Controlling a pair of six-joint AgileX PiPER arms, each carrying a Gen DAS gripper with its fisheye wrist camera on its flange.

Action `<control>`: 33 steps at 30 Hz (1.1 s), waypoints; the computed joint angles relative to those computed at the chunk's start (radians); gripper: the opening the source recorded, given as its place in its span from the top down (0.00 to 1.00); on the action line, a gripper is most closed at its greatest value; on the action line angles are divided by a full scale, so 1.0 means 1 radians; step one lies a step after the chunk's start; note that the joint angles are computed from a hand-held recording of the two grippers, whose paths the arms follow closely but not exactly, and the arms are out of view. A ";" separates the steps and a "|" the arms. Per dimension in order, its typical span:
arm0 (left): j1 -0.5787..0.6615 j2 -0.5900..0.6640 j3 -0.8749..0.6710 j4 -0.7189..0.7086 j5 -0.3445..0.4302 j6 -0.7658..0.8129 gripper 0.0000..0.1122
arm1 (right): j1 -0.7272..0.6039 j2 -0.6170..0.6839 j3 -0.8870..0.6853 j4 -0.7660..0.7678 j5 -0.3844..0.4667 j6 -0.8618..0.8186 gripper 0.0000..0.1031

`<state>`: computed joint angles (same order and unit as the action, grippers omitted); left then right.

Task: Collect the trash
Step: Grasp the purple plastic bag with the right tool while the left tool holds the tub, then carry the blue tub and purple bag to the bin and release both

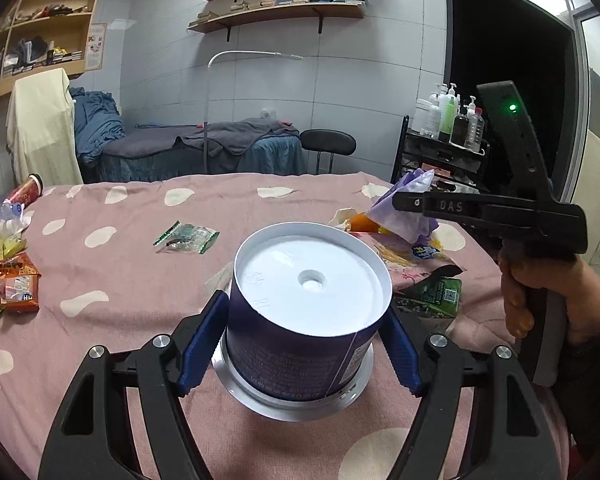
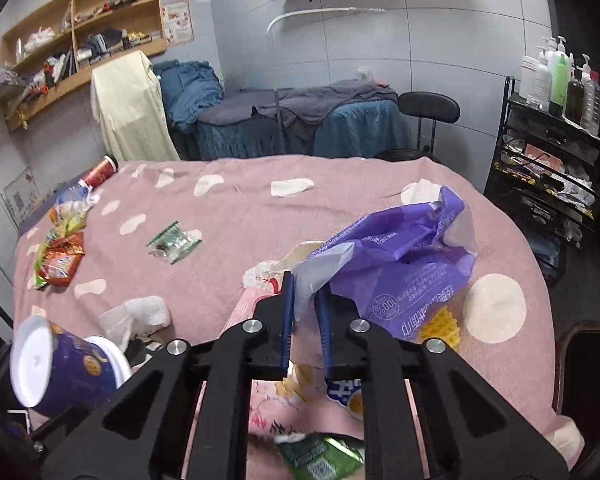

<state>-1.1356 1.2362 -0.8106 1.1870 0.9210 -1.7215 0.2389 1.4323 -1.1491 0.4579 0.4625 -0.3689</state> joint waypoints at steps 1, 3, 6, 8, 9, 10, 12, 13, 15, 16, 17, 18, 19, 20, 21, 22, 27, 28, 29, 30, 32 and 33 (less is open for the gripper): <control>-0.006 0.000 0.001 0.002 0.001 -0.006 0.36 | -0.009 -0.026 0.019 0.026 -0.003 -0.029 0.88; -0.022 0.003 0.000 0.007 0.006 -0.021 0.36 | -0.028 -0.092 0.066 0.058 -0.006 -0.074 0.88; -0.045 0.009 -0.011 0.015 0.013 -0.035 0.36 | -0.064 -0.190 0.127 0.076 -0.006 -0.112 0.88; -0.061 0.013 -0.021 0.022 0.009 -0.044 0.36 | -0.097 -0.248 0.160 0.103 0.006 -0.147 0.89; -0.067 0.016 -0.025 0.026 0.006 -0.047 0.36 | -0.123 -0.289 0.183 0.120 0.018 -0.173 0.89; -0.076 0.022 -0.033 0.029 0.004 -0.048 0.36 | -0.142 -0.318 0.200 0.127 0.027 -0.188 0.88; -0.098 0.043 -0.054 0.039 0.007 -0.049 0.36 | -0.200 -0.369 0.232 0.174 0.060 -0.249 0.88; -0.105 0.050 -0.061 0.043 0.004 -0.048 0.36 | -0.233 -0.388 0.244 0.198 0.083 -0.279 0.88; -0.122 0.072 -0.083 0.050 -0.007 -0.048 0.36 | -0.311 -0.418 0.266 0.259 0.133 -0.353 0.88; -0.127 0.081 -0.092 0.051 -0.016 -0.048 0.36 | -0.353 -0.434 0.280 0.282 0.154 -0.386 0.88; -0.134 0.092 -0.103 0.054 -0.026 -0.048 0.36 | -0.396 -0.456 0.297 0.290 0.170 -0.410 0.88; -0.140 0.101 -0.109 0.058 -0.034 -0.051 0.36 | -0.438 -0.467 0.306 0.311 0.189 -0.444 0.88; -0.146 0.114 -0.121 0.062 -0.043 -0.051 0.36 | -0.510 -0.479 0.320 0.350 0.228 -0.503 0.88; -0.151 0.130 -0.135 0.063 -0.052 -0.048 0.36 | -0.567 -0.484 0.328 0.379 0.264 -0.542 0.88; -0.154 0.138 -0.142 0.065 -0.062 -0.046 0.36 | -0.618 -0.485 0.334 0.404 0.295 -0.579 0.88; -0.159 0.150 -0.152 0.068 -0.071 -0.045 0.36 | -0.678 -0.485 0.343 0.427 0.329 -0.615 0.88; -0.169 0.200 -0.195 0.076 -0.138 -0.041 0.36 | -0.945 -0.470 0.381 0.496 0.461 -0.753 0.88; -0.169 0.210 -0.204 0.075 -0.152 -0.038 0.36 | -0.995 -0.462 0.384 0.504 0.483 -0.778 0.88; -0.167 0.221 -0.215 0.073 -0.169 -0.032 0.36 | -1.045 -0.455 0.388 0.510 0.502 -0.802 0.88; -0.165 0.229 -0.225 0.070 -0.182 -0.027 0.36 | -1.072 -0.450 0.390 0.512 0.511 -0.816 0.88; -0.161 0.247 -0.245 0.066 -0.212 -0.016 0.36 | -1.143 -0.427 0.392 0.517 0.528 -0.852 0.88; -0.158 0.253 -0.253 0.065 -0.224 -0.011 0.36 | -1.167 -0.412 0.394 0.518 0.529 -0.863 0.88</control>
<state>-1.2936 1.4896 -1.0632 1.2522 0.6972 -1.7322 -0.9280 1.0199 -0.7553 0.9758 0.9910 -1.2315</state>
